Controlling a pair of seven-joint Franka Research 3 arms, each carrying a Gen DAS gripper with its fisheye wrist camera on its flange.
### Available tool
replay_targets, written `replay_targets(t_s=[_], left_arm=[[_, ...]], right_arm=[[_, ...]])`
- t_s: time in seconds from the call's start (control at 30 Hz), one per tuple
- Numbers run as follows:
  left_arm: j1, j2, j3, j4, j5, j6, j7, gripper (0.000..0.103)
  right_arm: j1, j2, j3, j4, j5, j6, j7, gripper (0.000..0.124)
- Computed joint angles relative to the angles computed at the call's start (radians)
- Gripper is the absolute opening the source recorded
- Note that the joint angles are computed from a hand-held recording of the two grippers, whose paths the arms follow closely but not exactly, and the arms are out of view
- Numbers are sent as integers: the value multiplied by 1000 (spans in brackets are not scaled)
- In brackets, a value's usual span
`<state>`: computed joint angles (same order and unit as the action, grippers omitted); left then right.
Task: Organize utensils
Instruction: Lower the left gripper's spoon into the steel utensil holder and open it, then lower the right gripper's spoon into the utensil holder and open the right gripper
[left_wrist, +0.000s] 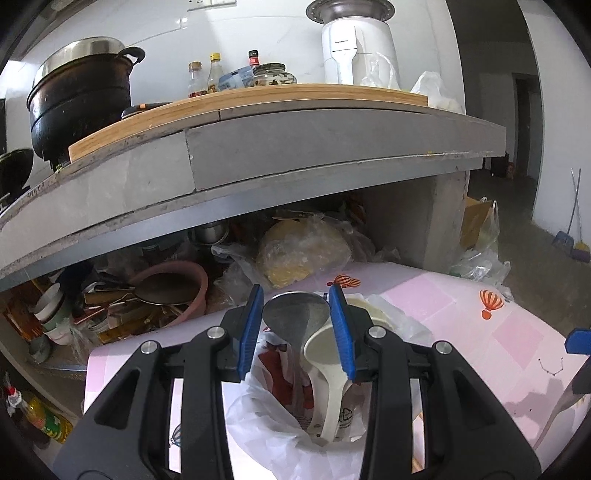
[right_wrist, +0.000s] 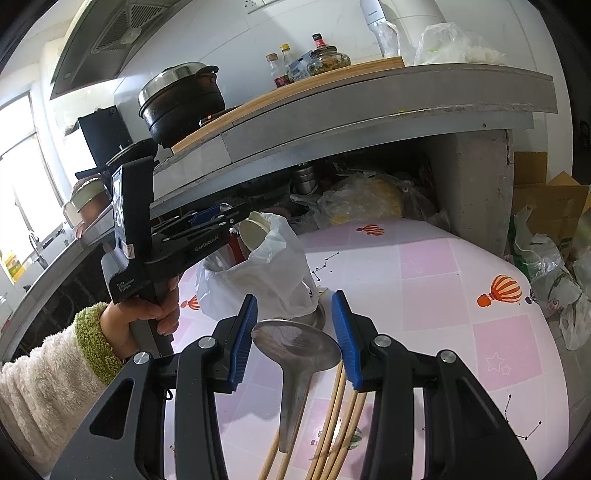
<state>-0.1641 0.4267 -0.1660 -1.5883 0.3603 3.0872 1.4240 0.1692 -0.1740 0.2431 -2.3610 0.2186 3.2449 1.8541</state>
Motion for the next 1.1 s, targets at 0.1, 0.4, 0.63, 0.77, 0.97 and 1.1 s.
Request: replay_targets(t_s=[0.1, 0.4, 0.63, 0.77, 0.97, 1.1], left_arm=[[-13, -3, 15, 0, 16, -3, -1, 35], [9, -15, -13, -7, -3, -20, 14, 37], [62, -85, -49, -76, -75, -11, 13, 61], [94, -168, -53, -169, -114, 3, 9, 68], [203, -329, -115, -380, -302, 42, 102, 70], [218, -425, -127, -512, -594, 76, 311, 70]], right_arm=[[9, 0, -9, 0, 3, 1, -4, 41], [-5, -5, 2, -2, -2, -3, 5, 41], [-21, -25, 15, -4, -13, -7, 11, 41], [-67, -56, 51, 1, -41, -5, 22, 41], [-84, -82, 56, 52, -63, -10, -7, 41], [-26, -64, -3, 124, -54, -19, -56, 41]])
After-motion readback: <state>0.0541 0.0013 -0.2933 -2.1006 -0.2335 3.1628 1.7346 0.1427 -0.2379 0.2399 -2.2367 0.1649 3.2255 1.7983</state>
